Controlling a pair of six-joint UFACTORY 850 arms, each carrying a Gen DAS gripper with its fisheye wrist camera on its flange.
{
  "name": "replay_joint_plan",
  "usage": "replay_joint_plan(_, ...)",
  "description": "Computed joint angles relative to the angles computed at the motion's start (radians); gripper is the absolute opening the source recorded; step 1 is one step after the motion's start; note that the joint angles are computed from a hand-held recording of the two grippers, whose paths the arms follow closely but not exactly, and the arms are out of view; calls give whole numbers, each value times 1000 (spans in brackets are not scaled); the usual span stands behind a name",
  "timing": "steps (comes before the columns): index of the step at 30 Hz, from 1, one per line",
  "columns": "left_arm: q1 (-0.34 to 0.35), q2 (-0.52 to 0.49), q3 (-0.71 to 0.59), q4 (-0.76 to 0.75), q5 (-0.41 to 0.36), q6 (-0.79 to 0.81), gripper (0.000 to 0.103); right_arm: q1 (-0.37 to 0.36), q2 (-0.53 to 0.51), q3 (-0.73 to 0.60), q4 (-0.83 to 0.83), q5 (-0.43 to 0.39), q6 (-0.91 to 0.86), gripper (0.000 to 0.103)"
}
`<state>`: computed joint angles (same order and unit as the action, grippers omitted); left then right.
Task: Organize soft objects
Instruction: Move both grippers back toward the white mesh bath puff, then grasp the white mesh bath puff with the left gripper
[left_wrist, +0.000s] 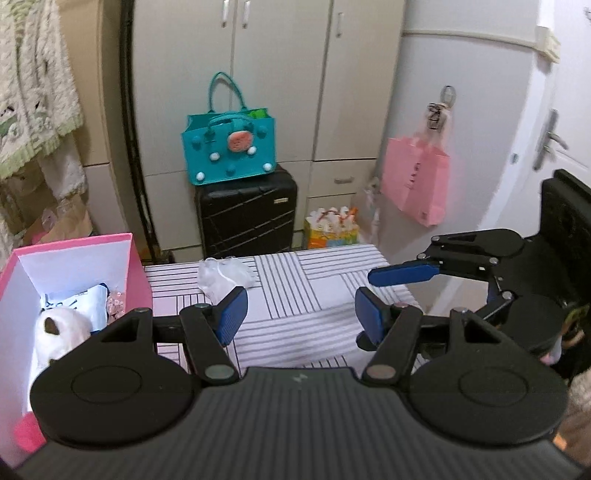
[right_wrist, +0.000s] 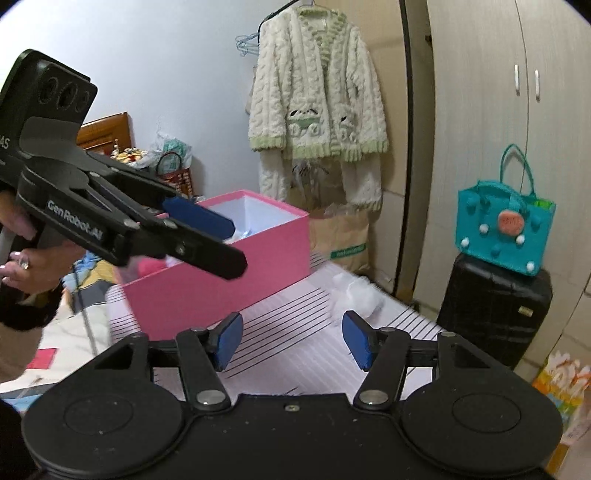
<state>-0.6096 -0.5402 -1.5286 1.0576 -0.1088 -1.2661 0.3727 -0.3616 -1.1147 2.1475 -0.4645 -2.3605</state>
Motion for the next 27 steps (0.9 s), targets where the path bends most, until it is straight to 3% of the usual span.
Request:
replay_joint_plan(6, 4, -126, -130, 4, -56, -58, 64, -19, -119, -109, -18, -23, 5, 65)
replay_joint_plan(8, 12, -167, -177, -63, -61, -16, 64, -19, -161, -153, -54, -11, 29, 65)
replay_joint_plan(16, 39, -326, -366, -122, -129, -97, 64, -8, -325, -347, -192, 47, 50, 72)
replay_joint_plan(23, 67, -424, -496, -346, -196, 29, 64, -10, -434, -496, -325, 41, 156, 76)
replay_joint_plan(27, 74, -476, -562, -391, -238, 46, 64, -5, -487, -564, -377, 58, 206, 82)
